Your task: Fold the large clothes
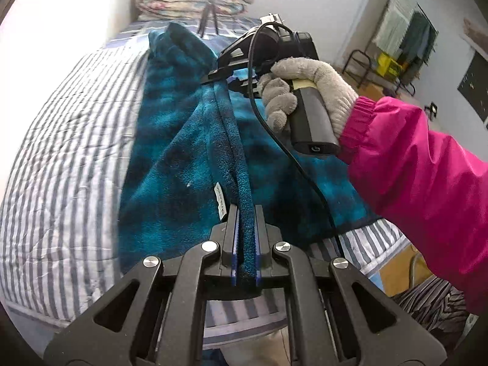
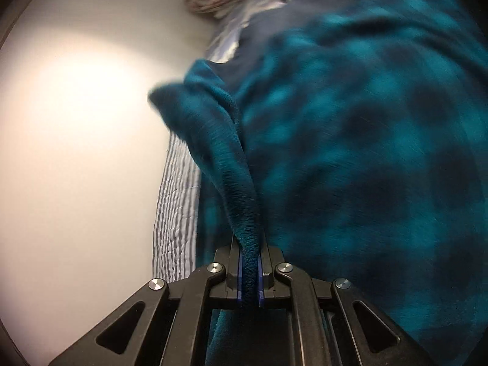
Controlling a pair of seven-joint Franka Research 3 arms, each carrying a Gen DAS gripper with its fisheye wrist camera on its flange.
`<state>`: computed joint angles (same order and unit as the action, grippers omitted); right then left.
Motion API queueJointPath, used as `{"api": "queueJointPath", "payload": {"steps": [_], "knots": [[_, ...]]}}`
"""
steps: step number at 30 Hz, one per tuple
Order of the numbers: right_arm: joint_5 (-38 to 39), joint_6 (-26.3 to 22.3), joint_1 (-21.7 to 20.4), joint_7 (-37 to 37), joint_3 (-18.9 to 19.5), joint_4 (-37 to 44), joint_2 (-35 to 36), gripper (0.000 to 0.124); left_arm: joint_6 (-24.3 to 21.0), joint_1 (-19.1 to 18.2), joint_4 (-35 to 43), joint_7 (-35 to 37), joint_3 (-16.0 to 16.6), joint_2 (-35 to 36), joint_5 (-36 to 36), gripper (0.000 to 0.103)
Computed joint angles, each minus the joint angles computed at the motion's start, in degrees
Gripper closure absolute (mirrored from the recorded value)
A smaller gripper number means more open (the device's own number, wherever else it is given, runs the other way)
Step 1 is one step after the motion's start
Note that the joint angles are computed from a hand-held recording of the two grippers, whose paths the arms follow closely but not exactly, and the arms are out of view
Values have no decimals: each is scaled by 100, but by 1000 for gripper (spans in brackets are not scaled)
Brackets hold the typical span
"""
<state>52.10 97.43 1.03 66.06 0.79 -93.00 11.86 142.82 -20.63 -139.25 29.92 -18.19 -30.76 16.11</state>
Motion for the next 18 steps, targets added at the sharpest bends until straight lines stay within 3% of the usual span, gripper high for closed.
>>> {"api": "queueJointPath", "payload": {"steps": [12, 14, 18], "knots": [[-1199, 410, 391, -190, 67, 234, -168, 120, 308, -44, 152, 136, 87, 423, -140, 98], [-1588, 588, 495, -276, 64, 143, -313, 116, 517, -257, 68, 348, 266, 393, -465, 97], [-2049, 736, 610, -370, 44, 140, -565, 99, 878, -809, -289, 970, 665, -13, -1362, 78]]}}
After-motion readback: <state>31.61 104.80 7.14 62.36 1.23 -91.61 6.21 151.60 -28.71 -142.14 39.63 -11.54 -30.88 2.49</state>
